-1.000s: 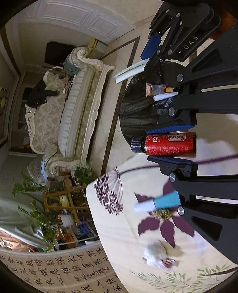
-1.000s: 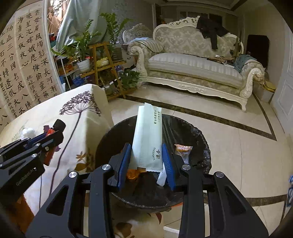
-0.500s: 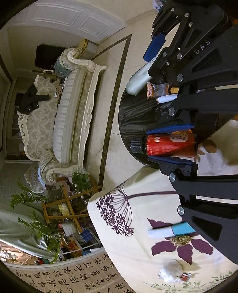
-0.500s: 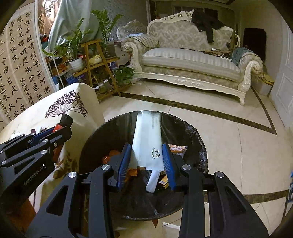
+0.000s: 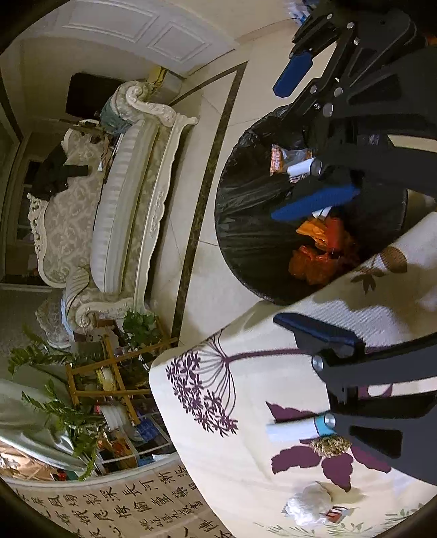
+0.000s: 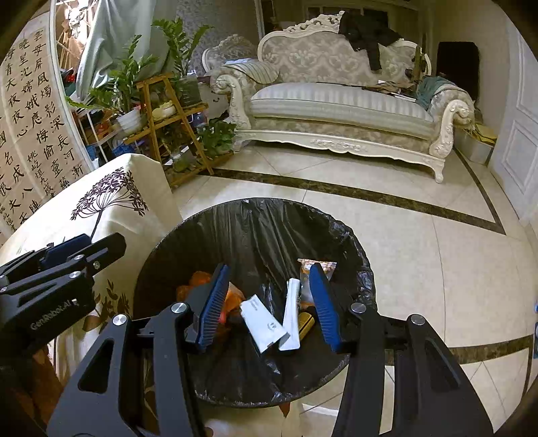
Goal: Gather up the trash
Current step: 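Open both grippers to drop the bottle and packet into the bin, then move both tools back over the bed toward the gold ornament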
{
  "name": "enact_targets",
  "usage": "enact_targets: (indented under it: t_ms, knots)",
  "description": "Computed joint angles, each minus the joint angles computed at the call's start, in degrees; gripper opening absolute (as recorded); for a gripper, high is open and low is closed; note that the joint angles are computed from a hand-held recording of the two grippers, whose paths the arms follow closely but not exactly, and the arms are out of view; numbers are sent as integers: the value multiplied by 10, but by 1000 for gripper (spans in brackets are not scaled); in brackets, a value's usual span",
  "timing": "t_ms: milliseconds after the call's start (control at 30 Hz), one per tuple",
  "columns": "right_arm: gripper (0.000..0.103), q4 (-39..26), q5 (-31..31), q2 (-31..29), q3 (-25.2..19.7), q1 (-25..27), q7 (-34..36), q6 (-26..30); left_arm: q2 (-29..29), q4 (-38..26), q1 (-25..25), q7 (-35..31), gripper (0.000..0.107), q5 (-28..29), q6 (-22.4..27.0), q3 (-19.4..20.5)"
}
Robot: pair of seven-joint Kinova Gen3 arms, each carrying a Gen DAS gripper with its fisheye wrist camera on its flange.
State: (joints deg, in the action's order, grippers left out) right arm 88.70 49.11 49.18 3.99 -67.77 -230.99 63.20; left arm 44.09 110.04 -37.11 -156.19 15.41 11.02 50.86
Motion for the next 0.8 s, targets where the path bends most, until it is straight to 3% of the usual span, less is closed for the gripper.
enact_targets:
  t_ms: [200, 533, 800]
  knots:
    - [53, -12, 1, 2, 0, -2, 7, 8, -1, 4, -28, 5, 71, -1, -8, 16]
    - [55, -58, 11, 14, 2, -2, 47, 9, -1, 0, -97, 13, 75, -8, -9, 37]
    - [55, -130, 15, 40, 13, 0, 123, -10, -4, -21, -130, 14, 76, 1, -4, 19]
